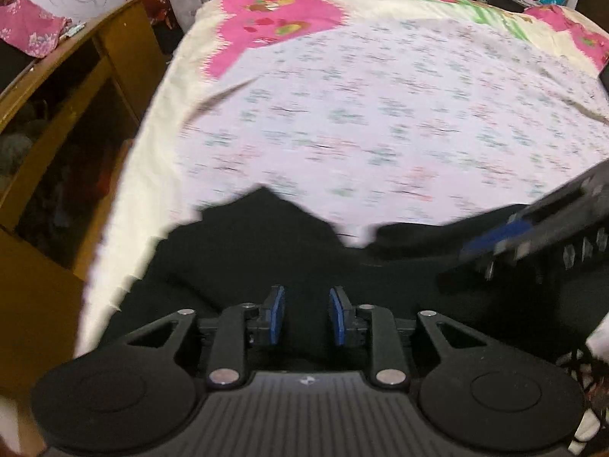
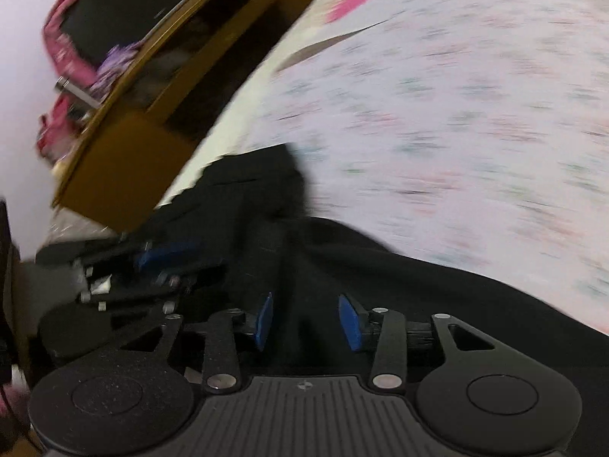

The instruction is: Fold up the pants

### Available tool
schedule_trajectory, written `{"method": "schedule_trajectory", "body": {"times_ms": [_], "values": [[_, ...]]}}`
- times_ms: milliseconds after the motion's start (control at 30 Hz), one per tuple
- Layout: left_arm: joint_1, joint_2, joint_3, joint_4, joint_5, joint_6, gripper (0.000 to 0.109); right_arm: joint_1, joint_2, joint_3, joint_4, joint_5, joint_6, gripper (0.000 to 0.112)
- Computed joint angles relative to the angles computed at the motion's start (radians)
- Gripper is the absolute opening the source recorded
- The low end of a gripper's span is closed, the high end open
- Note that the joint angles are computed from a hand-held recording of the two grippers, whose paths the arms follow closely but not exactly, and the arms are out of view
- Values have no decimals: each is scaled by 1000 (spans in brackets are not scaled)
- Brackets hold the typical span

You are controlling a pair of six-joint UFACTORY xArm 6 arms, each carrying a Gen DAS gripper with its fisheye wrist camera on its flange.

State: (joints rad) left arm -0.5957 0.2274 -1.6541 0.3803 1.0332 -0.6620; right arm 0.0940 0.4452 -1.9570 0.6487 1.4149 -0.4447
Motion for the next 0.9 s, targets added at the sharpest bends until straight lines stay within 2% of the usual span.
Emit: {"method": "schedule_trajectory", "body": {"times_ms": [167,267,333,367,433,467,600,667,733,800,833,900], "values": [[119,-11,61,-142,-145,224,40,103,145,-163,-24,30,120,32],[162,10,43,-191,-170,377,40,124,146,-162,-66,-21,116,32],[188,26,31,-255,-199,474,40,129,202,-256,-111,15,174,33],[206,37,23,-330,-216,539,45,119,204,-274,-116,53,187,33],[238,86,-30,-468,-194,662,53,108,208,-277,-102,78,213,33],[247,113,-51,-490,-193,698,53,114,211,-279,-106,83,223,33],[278,273,-248,-568,-82,835,53,136,182,-222,-112,45,206,34],[292,363,-377,-637,9,896,58,145,202,-243,-110,44,215,33],[303,493,-565,-671,136,906,60,150,215,-255,-108,35,226,9],[304,570,-675,-671,199,904,61,153,213,-258,-109,21,220,4],[303,576,-684,-672,205,910,61,155,199,-244,-113,5,212,1],[300,538,-630,-674,178,928,53,153,187,-238,-98,-6,203,0]]}}
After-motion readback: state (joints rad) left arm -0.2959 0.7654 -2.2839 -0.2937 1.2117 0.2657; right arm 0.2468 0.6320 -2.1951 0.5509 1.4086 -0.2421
